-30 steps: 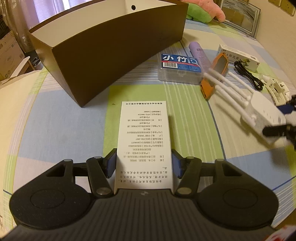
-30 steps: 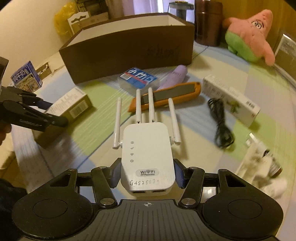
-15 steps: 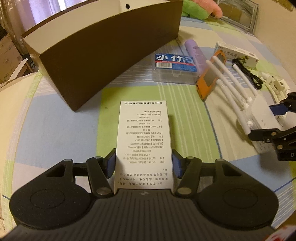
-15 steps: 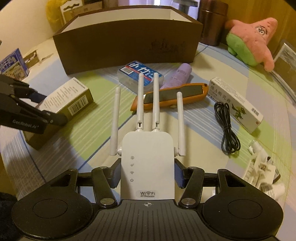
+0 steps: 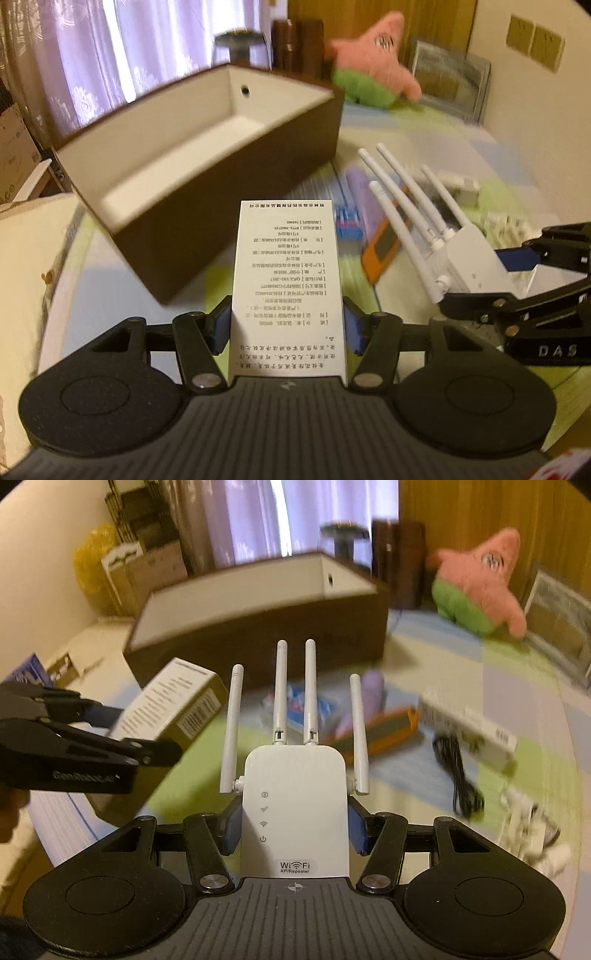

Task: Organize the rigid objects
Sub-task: 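Carry the medicine box with the left tool while the right tool carries the repeater into the brown box, then lower and release the medicine box with the left tool while the right tool releases the repeater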

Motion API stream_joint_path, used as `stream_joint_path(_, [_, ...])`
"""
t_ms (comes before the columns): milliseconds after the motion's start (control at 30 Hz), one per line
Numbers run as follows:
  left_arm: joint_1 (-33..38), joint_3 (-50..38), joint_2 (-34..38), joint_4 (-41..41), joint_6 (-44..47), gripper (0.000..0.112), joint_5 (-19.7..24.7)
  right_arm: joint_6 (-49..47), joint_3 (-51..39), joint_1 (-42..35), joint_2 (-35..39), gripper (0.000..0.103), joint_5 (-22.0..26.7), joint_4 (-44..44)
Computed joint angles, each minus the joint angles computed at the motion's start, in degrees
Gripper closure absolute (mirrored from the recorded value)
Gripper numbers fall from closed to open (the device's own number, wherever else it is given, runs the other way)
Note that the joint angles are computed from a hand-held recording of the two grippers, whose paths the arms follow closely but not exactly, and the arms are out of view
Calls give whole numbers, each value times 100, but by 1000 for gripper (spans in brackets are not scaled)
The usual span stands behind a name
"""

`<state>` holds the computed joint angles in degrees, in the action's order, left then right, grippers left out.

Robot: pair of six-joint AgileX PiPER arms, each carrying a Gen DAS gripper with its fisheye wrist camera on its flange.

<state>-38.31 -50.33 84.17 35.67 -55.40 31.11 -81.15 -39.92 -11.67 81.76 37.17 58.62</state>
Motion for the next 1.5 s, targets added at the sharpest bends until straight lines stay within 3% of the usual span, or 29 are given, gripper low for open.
stream_joint_path(267, [975,-741,-103,-596,1169,57,-128,1272,-1217,1022,228,50,-169,5])
stream_joint_path(600, [2414,-2197,895,-1589,2725,57,-127,3119,-3774,2290,2018,51,-611,-1063])
stream_joint_path(733, [2846,-2833,1465,-1978,3221,57,-15,4134,-4932,2580,2881,51,-481,-1895])
stream_joint_path(1067, [3366,-3721,2553,-2714,4061,57,195,5145,-6685,2820,4403,51,-6,-3037])
stream_joint_path(1500, [3477,-4376,3426,-2980,4641,57,417,6080,-7639,2901,5294,50,495,-3932])
